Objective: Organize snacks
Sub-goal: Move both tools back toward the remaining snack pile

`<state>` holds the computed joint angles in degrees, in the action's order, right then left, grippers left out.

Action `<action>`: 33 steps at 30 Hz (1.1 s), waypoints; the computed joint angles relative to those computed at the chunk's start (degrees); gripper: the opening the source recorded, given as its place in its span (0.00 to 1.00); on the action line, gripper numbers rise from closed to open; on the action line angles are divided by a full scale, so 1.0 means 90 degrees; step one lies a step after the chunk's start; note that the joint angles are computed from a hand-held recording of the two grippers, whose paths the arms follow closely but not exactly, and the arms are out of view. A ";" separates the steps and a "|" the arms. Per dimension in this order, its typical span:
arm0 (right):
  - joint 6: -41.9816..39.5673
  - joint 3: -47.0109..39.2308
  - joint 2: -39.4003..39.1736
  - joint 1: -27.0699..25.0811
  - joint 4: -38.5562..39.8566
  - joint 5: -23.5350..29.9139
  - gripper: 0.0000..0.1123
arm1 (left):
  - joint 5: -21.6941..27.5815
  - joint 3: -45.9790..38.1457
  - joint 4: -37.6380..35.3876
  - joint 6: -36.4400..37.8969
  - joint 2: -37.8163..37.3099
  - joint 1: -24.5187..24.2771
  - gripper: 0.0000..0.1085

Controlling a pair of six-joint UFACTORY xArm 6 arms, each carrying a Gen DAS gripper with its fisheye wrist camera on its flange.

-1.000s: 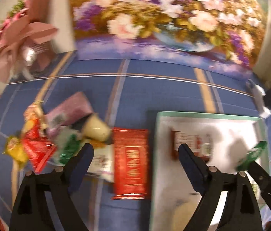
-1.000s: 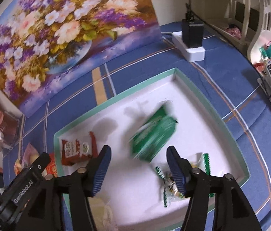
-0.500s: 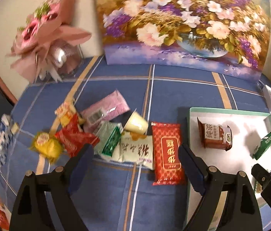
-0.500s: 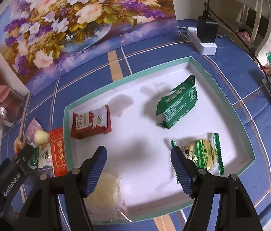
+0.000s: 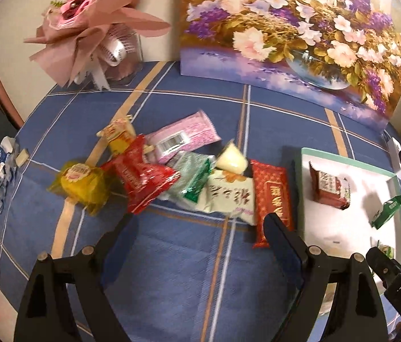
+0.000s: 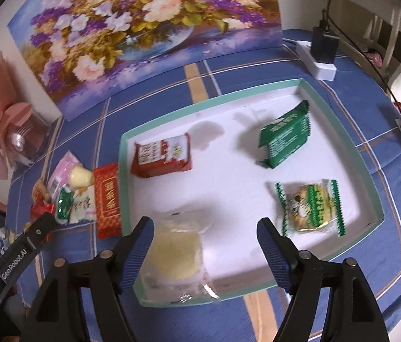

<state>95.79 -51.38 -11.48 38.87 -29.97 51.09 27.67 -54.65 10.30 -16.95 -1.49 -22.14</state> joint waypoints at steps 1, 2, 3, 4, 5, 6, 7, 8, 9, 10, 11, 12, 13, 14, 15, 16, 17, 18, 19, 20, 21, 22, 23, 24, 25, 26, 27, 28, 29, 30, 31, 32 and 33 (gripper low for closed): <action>-0.0011 -0.0039 0.0038 0.0035 0.0005 -0.0008 0.71 | -0.0008 0.0055 -0.0056 0.0059 -0.0037 0.0055 0.83; -0.0039 -0.0071 0.0067 0.0059 0.0019 -0.0021 0.71 | -0.0006 0.0082 -0.0151 0.0134 -0.0051 0.0108 0.83; -0.0077 -0.0100 0.0097 0.0081 0.0020 -0.0058 0.71 | 0.0000 0.0125 -0.0279 0.0207 -0.0070 0.0194 0.83; -0.0102 -0.0130 0.0125 0.0098 0.0019 -0.0078 0.71 | 0.0016 0.0144 -0.0361 0.0248 -0.0082 0.0263 0.83; -0.0123 -0.0156 0.0151 0.0108 0.0025 -0.0085 0.72 | 0.0035 0.0150 -0.0423 0.0261 -0.0079 0.0338 0.83; -0.0148 -0.0207 0.0195 0.0125 0.0026 -0.0084 0.72 | 0.0058 0.0139 -0.0479 0.0265 -0.0060 0.0421 0.83; -0.0167 -0.0236 0.0220 0.0132 0.0029 -0.0090 0.72 | 0.0095 0.0105 -0.0491 0.0232 -0.0024 0.0502 0.83; -0.0176 -0.0262 0.0248 0.0139 0.0031 -0.0105 0.72 | 0.0141 0.0063 -0.0412 0.0109 0.0016 0.0576 0.83; -0.0200 -0.0288 0.0282 0.0142 0.0035 -0.0140 0.72 | 0.0175 0.0030 -0.0331 -0.0009 0.0053 0.0655 0.83; -0.0291 -0.0322 0.0338 0.0137 0.0053 -0.0237 0.73 | 0.0228 -0.0008 -0.0248 -0.0120 0.0091 0.0732 0.83; -0.0390 -0.0376 0.0410 0.0138 0.0070 -0.0322 0.74 | 0.0298 -0.0046 -0.0145 -0.0246 0.0125 0.0793 0.83; -0.0462 -0.0427 0.0472 0.0138 0.0081 -0.0381 0.74 | 0.0333 -0.0070 -0.0054 -0.0352 0.0158 0.0872 0.83; -0.0555 -0.0479 0.0554 0.0129 0.0096 -0.0529 0.74 | 0.0366 -0.0096 -0.0019 -0.0414 0.0193 0.0949 0.83; -0.0593 -0.0501 0.0594 0.0121 0.0136 -0.0633 0.74 | 0.0377 -0.0102 -0.0042 -0.0434 0.0214 0.1015 0.83; -0.0647 -0.0537 0.0663 0.0112 0.0151 -0.0786 0.74 | 0.0382 -0.0118 -0.0129 -0.0421 0.0245 0.1104 0.83; -0.0686 -0.0560 0.0705 0.0102 0.0161 -0.0860 0.74 | 0.0380 -0.0126 -0.0204 -0.0397 0.0262 0.1167 0.83; -0.0738 -0.0621 0.0782 0.0100 0.0163 -0.0931 0.74 | 0.0362 -0.0127 -0.0266 -0.0399 0.0271 0.1215 0.83; -0.0845 -0.0735 0.0901 0.0105 0.0166 -0.0958 0.74 | 0.0318 -0.0130 -0.0333 -0.0375 0.0288 0.1285 0.83; -0.0960 -0.0838 0.1003 0.0110 0.0177 -0.0960 0.75 | 0.0275 -0.0137 -0.0378 -0.0357 0.0307 0.1347 0.84; -0.1049 -0.0935 0.1096 0.0120 0.0190 -0.0957 0.75 | 0.0239 -0.0142 -0.0430 -0.0322 0.0318 0.1395 0.85; -0.1132 -0.1028 0.1188 0.0130 0.0203 -0.0974 0.75 | 0.0182 -0.0144 -0.0509 -0.0273 0.0329 0.1458 0.86; -0.1266 -0.1129 0.1314 0.0122 0.0247 -0.1082 0.75 | 0.0153 -0.0156 -0.0564 -0.0247 0.0342 0.1491 0.87; -0.1350 -0.1185 0.1399 0.0109 0.0297 -0.1190 0.75 | 0.0133 -0.0174 -0.0670 -0.0180 0.0358 0.1539 0.87; -0.1420 -0.1256 0.1490 0.0095 0.0369 -0.1265 0.75 | 0.0112 -0.0205 -0.0832 -0.0075 0.0381 0.1586 0.87; -0.1460 -0.1314 0.1575 0.0079 0.0421 -0.1347 0.75 | 0.0093 -0.0242 -0.0990 0.0022 0.0411 0.1628 0.87; -0.1489 -0.1358 0.1640 0.0059 0.0465 -0.1421 0.75 | 0.0078 -0.0286 -0.1171 0.0141 0.0441 0.1674 0.87; -0.1509 -0.1392 0.1697 0.0039 0.0503 -0.1502 0.75 | 0.0073 -0.0349 -0.1304 0.0205 0.0486 0.1717 0.87; -0.1502 -0.1461 0.1793 0.0013 0.0543 -0.1613 0.75 | 0.0072 -0.0395 -0.1386 0.0236 0.0513 0.1747 0.87; -0.1501 -0.1517 0.1856 0.0001 0.0558 -0.1667 0.75 | 0.0053 -0.0457 -0.1538 0.0313 0.0564 0.1799 0.87; -0.1506 -0.1592 0.1925 -0.0005 0.0565 -0.1695 0.75 | 0.0065 -0.0548 -0.1603 0.0321 0.0644 0.1833 0.88; -0.1535 -0.1739 0.2054 -0.0009 0.0564 -0.1720 0.75 | 0.0076 -0.0637 -0.1653 0.0316 0.0719 0.1879 0.88; -0.1567 -0.1832 0.2133 -0.0005 0.0555 -0.1737 0.75 | 0.0075 -0.0685 -0.1718 0.0320 0.0760 0.1920 0.88; -0.1627 -0.1946 0.2226 -0.0006 0.0553 -0.1753 0.75 | 0.0089 -0.0764 -0.1817 0.0343 0.0834 0.1964 0.88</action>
